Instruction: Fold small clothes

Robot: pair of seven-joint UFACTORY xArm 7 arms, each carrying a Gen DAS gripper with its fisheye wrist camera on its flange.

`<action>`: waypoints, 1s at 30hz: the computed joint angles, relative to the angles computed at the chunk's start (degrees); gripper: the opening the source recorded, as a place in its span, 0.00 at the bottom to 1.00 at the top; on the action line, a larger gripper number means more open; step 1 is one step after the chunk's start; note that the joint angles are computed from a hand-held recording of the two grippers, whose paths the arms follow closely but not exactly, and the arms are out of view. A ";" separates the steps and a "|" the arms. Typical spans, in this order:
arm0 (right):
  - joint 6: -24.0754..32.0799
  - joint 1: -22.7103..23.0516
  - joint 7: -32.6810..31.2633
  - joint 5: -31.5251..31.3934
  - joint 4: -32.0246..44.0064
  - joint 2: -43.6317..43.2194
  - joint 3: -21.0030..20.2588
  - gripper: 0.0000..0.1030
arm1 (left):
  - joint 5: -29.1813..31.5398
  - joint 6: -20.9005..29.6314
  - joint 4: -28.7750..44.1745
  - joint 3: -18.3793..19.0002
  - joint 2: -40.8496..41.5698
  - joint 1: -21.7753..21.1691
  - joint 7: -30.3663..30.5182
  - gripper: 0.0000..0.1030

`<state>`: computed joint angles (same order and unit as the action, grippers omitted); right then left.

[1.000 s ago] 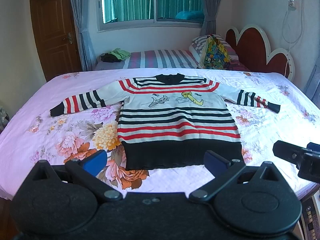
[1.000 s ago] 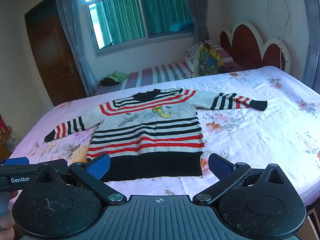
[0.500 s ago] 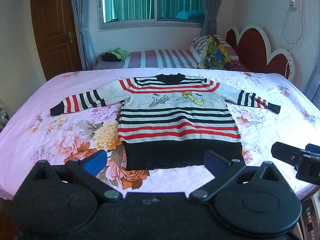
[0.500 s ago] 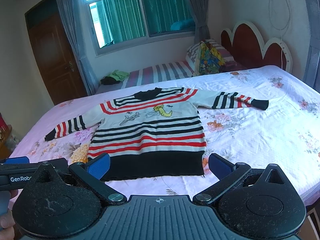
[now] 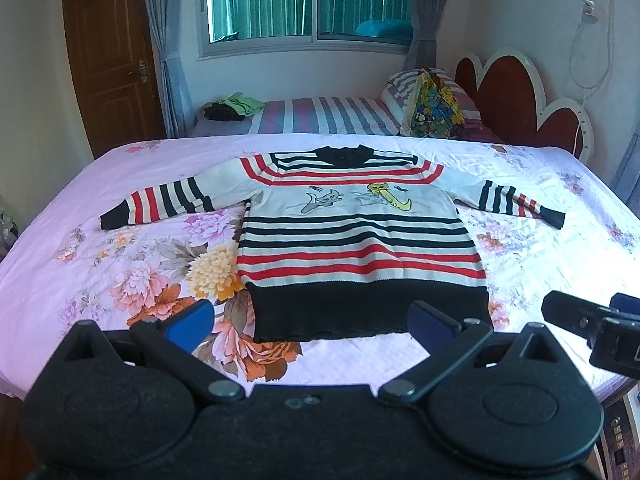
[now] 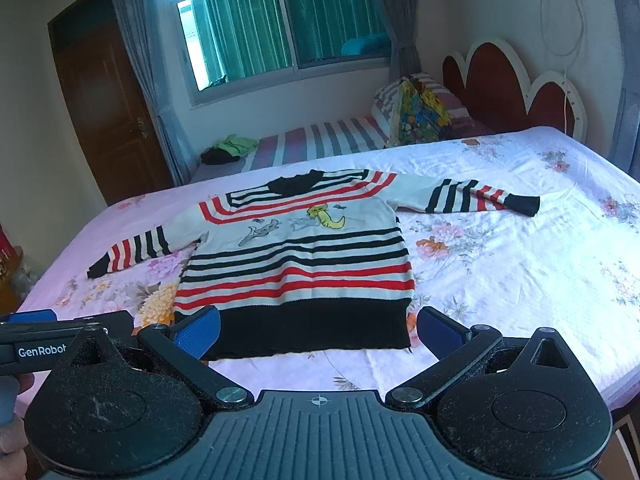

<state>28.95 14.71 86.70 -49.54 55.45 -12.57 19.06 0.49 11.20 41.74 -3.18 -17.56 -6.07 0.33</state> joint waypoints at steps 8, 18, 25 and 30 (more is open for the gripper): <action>-0.67 -0.23 -0.59 0.17 -0.10 0.38 -0.51 1.00 | -0.89 1.01 2.87 0.86 2.56 -0.13 1.07 0.99; -1.54 -1.09 -2.07 -0.55 1.16 3.34 -2.83 1.00 | 2.41 1.33 7.90 -0.97 8.35 1.42 -2.63 0.99; -2.47 -2.21 -0.47 -5.55 2.15 5.74 -5.45 1.00 | 9.40 1.48 14.64 -1.64 15.64 1.57 -9.95 0.99; -5.30 -3.63 0.45 -7.68 3.32 8.43 -8.67 1.00 | 15.10 2.71 21.48 -0.15 22.54 -0.61 -15.94 0.99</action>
